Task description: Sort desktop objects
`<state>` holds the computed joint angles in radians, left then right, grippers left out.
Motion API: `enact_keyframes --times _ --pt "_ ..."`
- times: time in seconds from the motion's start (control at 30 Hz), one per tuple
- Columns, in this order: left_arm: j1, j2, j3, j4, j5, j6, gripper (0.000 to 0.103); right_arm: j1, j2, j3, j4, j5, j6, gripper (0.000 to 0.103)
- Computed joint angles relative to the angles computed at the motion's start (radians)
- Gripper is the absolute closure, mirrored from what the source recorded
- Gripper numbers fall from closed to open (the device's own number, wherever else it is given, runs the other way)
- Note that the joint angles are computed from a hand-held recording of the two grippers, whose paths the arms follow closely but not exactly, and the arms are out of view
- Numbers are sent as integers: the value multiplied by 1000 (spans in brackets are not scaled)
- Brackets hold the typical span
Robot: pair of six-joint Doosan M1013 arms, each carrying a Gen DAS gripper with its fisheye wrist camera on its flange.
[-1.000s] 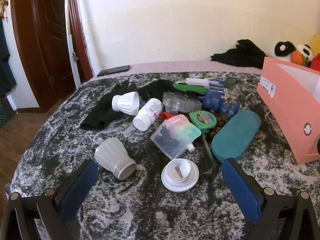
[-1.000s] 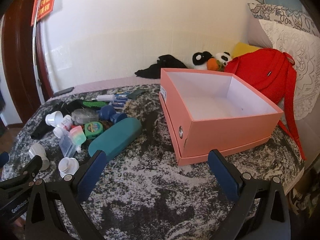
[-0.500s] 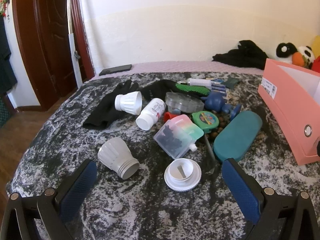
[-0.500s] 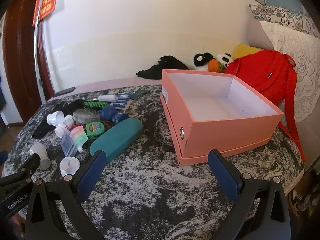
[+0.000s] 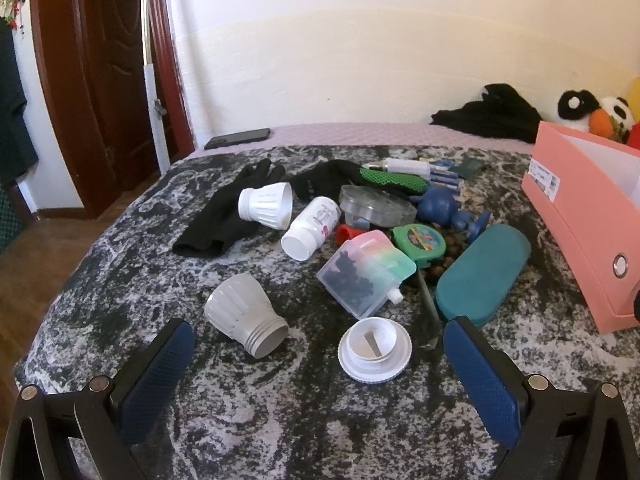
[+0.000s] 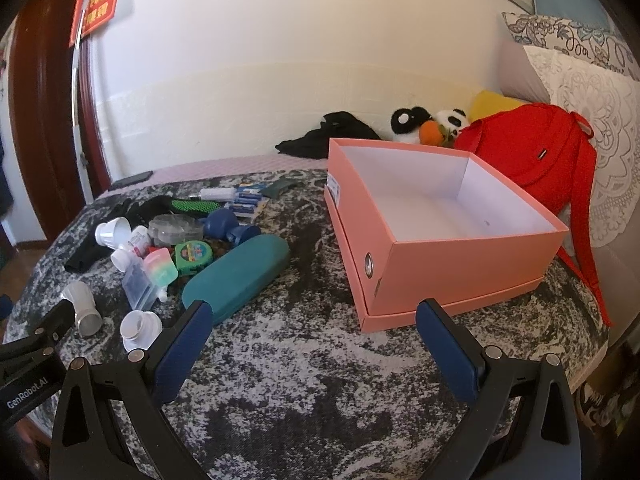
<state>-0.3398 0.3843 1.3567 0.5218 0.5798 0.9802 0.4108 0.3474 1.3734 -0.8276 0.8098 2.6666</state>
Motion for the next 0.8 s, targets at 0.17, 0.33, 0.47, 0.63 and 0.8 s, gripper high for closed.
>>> enact_keyframes --times 0.17,0.33,0.47,0.63,0.8 --pt "1 -1 1 -3 -1 4 0 -1 -2 3 0 -6 3 0" --pt "1 -1 2 0 -1 4 0 -1 0 1 4 -5 -3 0" --pt "1 -1 1 -3 0 6 0 -2 -2 4 -1 -10 5 0" --pt "3 -3 4 9 -2 -6 0 -1 -2 4 -2 -8 7 0" --pt "10 -2 3 18 10 -23 0 0 -1 2 -3 -6 6 0"
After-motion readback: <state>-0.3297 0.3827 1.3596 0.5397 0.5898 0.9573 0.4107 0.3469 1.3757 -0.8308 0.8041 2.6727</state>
